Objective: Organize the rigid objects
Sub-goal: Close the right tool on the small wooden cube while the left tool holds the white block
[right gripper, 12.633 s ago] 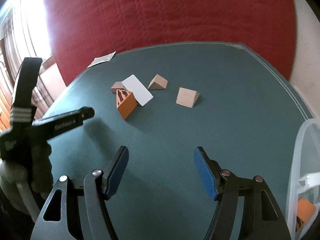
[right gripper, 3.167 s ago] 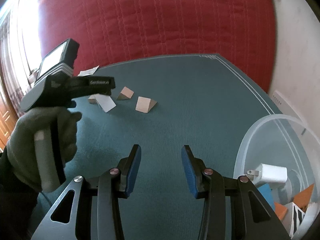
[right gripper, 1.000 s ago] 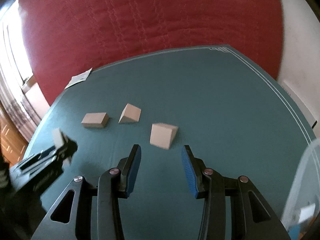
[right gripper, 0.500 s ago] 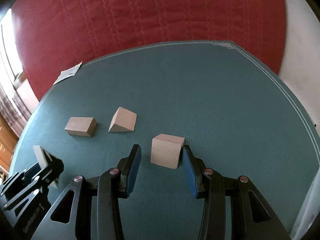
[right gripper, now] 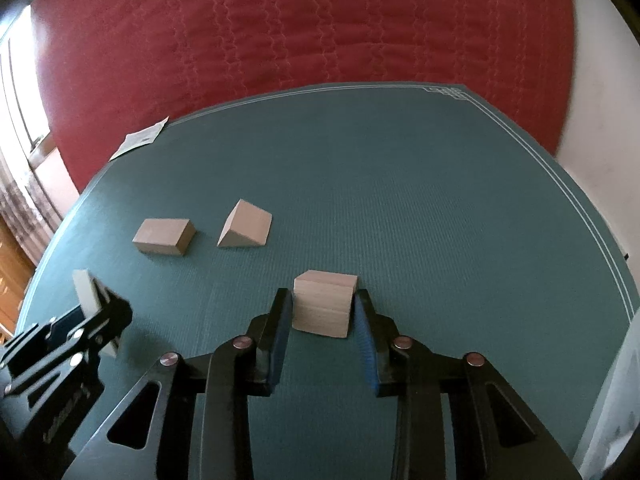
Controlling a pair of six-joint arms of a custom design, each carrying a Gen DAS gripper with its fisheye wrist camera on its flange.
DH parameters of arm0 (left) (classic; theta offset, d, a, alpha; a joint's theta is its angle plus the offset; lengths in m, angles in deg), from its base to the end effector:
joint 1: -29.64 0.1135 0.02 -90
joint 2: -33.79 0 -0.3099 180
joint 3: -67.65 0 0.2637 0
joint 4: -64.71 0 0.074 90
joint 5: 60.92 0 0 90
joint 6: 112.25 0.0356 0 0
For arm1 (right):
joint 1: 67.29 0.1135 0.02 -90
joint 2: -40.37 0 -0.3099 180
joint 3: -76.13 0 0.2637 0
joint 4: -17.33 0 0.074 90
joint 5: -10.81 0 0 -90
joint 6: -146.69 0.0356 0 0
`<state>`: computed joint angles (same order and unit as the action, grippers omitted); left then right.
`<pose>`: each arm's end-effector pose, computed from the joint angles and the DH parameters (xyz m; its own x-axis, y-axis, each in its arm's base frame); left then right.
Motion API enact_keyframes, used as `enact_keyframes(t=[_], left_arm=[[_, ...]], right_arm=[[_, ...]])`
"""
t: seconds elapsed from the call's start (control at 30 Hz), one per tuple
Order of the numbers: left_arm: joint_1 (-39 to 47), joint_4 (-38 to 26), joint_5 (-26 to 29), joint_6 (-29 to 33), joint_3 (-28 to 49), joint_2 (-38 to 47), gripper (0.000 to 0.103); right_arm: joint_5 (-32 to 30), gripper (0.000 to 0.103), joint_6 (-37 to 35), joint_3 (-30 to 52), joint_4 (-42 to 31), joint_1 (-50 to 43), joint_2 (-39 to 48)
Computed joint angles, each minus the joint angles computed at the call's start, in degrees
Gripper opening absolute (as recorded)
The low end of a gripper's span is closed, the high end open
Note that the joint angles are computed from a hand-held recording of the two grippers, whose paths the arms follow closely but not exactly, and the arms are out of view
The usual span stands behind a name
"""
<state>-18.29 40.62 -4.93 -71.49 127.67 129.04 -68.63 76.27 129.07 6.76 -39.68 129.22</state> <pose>0.2269 -0.2217 0.1810 -0.6975 -0.1644 -0.6975 -0.1596 0.9845 -0.0724 0.2710 0.1344 0.1896 -0.7206 -0.0051 -0.6933 -0.1086 0.9885 0.1056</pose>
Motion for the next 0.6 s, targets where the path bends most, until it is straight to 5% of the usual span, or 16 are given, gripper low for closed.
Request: enact_keyframes(t=[0.6], left_arm=[[-5.03,-0.80,-2.71,0.70,2.38,0.29,0.031]], right_arm=[[4.65,0.033,2.08,-11.81,-9.11,5.32,-27.92]])
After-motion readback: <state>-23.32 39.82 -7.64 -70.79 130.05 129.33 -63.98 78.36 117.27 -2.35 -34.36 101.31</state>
